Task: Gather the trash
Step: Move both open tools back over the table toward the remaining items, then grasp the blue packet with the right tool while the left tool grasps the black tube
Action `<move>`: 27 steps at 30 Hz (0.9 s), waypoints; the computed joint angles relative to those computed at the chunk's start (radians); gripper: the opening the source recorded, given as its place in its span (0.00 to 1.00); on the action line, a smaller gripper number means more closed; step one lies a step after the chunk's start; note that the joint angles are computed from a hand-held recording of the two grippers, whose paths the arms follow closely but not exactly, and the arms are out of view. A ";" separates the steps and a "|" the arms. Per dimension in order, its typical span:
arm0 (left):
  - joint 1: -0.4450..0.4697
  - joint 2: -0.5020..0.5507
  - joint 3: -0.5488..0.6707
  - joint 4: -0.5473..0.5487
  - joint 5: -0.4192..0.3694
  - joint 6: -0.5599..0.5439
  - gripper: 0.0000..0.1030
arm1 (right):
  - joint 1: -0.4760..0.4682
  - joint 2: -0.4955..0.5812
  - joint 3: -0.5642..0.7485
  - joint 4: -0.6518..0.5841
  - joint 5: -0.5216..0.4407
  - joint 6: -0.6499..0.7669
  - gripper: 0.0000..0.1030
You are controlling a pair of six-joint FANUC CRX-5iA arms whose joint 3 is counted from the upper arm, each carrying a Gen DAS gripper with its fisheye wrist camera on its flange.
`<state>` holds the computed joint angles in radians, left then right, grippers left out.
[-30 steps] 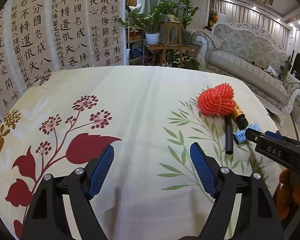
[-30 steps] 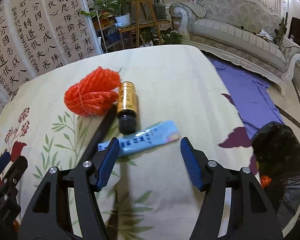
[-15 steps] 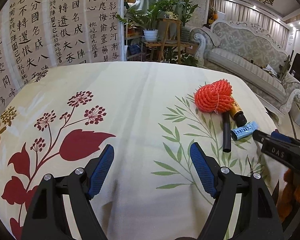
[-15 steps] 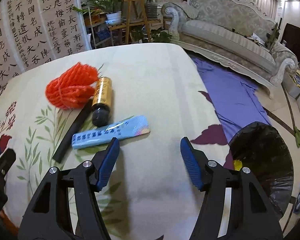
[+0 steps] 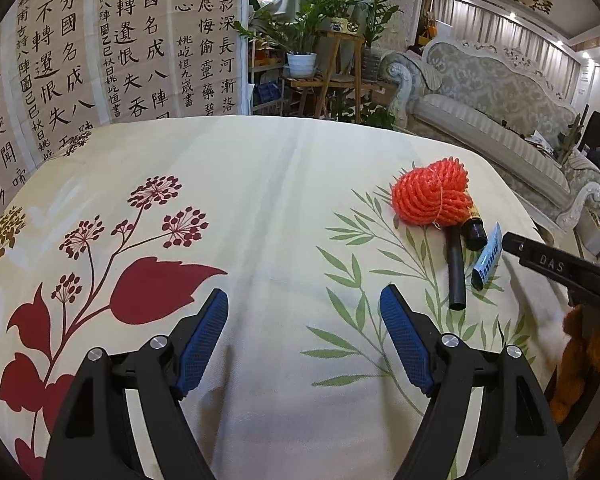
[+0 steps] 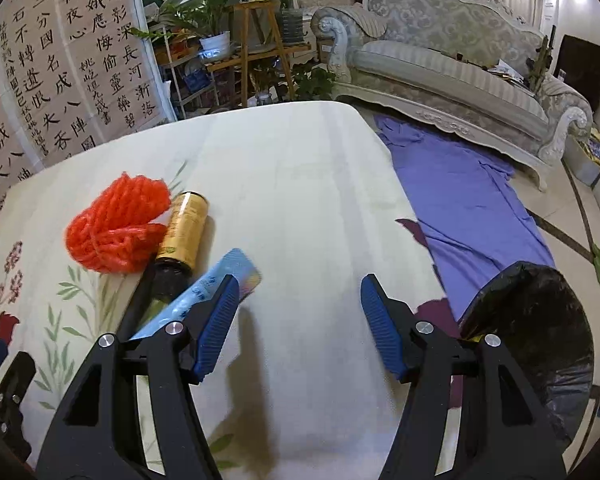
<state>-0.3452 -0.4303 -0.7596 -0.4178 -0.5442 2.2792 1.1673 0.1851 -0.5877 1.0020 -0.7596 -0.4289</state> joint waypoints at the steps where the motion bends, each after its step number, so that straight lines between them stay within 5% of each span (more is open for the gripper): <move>1: 0.009 -0.007 -0.007 0.011 0.004 -0.012 0.74 | 0.006 0.001 0.003 0.002 -0.001 -0.003 0.60; 14: 0.090 -0.091 -0.071 0.081 0.014 -0.096 0.74 | 0.065 0.087 0.109 -0.058 -0.024 0.081 0.60; 27: 0.060 -0.083 -0.055 0.043 0.006 -0.061 0.74 | 0.107 0.009 0.023 -0.088 -0.069 0.067 0.60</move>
<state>-0.2853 -0.5132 -0.8149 -0.3743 -0.5380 2.2177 1.2742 0.1941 -0.5643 0.9138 -0.8291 -0.3615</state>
